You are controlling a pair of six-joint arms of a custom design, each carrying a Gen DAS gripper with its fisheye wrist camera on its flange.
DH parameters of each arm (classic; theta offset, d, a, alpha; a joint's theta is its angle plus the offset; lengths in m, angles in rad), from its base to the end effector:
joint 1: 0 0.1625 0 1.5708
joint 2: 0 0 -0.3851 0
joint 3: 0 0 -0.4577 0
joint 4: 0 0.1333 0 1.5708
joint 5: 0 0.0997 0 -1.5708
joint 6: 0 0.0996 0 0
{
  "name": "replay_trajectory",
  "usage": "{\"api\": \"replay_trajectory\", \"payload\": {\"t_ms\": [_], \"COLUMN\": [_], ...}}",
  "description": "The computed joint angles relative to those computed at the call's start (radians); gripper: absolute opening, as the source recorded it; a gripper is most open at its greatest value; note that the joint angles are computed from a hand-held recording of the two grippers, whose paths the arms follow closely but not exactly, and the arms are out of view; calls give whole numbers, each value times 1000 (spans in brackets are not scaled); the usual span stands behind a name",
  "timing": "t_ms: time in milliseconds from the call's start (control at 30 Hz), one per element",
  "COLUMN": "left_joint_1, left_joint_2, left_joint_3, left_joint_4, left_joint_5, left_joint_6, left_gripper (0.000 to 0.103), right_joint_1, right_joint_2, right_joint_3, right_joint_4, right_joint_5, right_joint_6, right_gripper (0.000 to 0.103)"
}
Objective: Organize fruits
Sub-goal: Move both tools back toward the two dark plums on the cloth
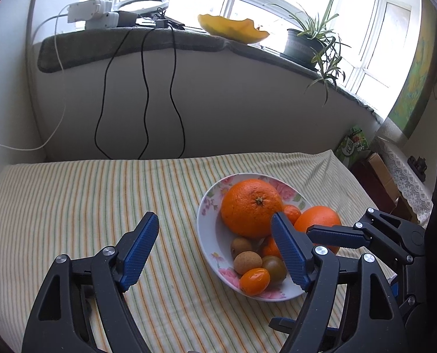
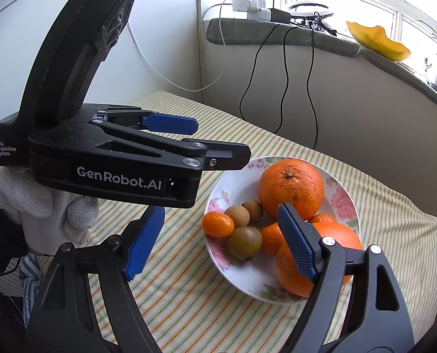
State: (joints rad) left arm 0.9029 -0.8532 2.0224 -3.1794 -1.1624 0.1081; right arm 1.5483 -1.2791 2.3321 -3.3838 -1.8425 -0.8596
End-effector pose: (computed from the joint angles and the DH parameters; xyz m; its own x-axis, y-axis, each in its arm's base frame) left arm -0.2119 -0.5477 -0.0090 -0.7599 0.5099 -0.4032 0.6463 0.6594 -0.3841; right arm 0.0958 -0.4779 0.1328 -0.6383 -0.4142 0.6489 -0.7158 0.6295 -0.3023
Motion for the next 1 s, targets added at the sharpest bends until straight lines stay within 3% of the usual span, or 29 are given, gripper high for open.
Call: {"api": "replay_trajectory", "payload": {"t_ms": [367,533,667,833,1000], "left_joint_1": [-9,-4,4,15,40], "left_joint_2": [-39,-60,-85,-130,-197], "left_joint_3": [47,74,101,156,225], "left_joint_4": [-37,-71,-88,-116,-130], "left_joint_5": [24,29,36,82,129], "left_joint_6": [-3,-7,-8,-10,-33], "left_gripper": [79,79,79,79,78], "right_joint_1": [19,4,4,18,19], "right_joint_2": [-5,-48,-51,-30,-31], "right_joint_3": [13,29,36,43,37], "right_joint_4": [13,77,83,48,82], "right_joint_5": [-13,40,36,-1,4], "right_joint_6": [-2,49,67,41,49], "right_gripper": [82,82,82,82,82]}}
